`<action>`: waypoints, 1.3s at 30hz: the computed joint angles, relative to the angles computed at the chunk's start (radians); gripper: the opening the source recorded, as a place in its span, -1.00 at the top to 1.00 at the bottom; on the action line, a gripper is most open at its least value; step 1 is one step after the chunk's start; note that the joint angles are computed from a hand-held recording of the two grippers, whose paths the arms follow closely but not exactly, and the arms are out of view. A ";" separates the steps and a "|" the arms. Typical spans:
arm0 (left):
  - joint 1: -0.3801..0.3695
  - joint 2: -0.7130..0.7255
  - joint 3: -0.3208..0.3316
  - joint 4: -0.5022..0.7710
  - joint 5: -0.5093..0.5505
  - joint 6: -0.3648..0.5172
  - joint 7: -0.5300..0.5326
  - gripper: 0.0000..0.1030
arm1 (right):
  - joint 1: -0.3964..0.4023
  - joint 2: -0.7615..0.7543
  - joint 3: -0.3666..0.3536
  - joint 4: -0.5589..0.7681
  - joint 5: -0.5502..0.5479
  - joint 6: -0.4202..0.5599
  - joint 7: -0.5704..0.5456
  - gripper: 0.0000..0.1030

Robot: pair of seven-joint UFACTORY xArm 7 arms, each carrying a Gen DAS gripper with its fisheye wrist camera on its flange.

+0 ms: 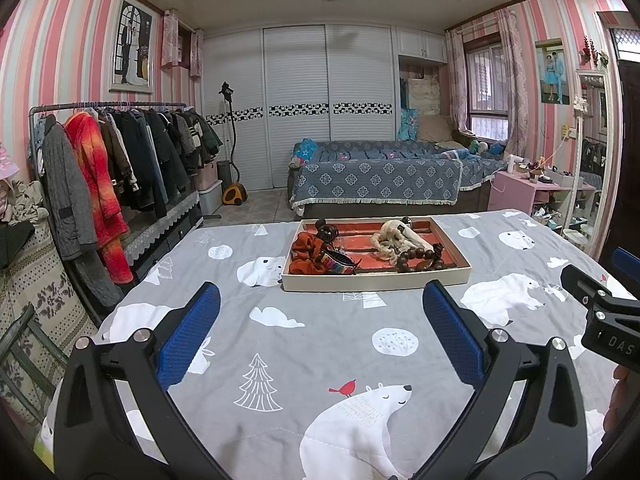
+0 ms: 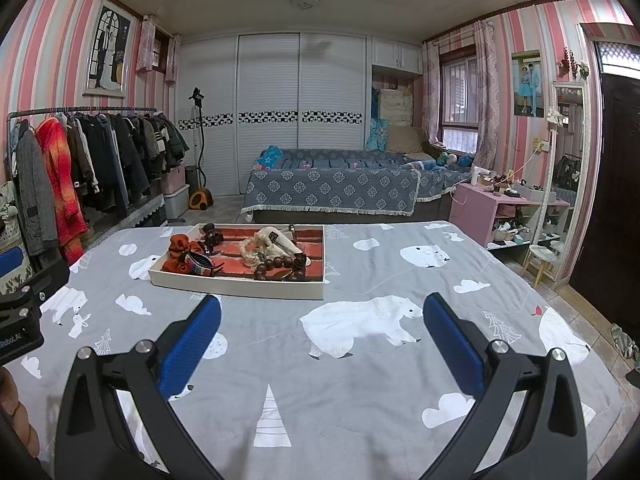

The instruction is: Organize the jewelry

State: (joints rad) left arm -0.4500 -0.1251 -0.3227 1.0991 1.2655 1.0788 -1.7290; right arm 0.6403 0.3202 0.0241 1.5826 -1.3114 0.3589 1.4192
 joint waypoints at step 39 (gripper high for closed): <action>0.001 -0.001 0.001 0.000 -0.002 0.002 -0.001 -0.90 | 0.003 0.004 -0.005 -0.001 0.009 -0.002 -0.002 -0.92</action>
State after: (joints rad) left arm -0.4492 -0.1263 -0.3214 1.0991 1.2631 1.0809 -1.7296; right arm 0.6431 0.3238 0.0193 1.5812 -1.3019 0.3573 1.4177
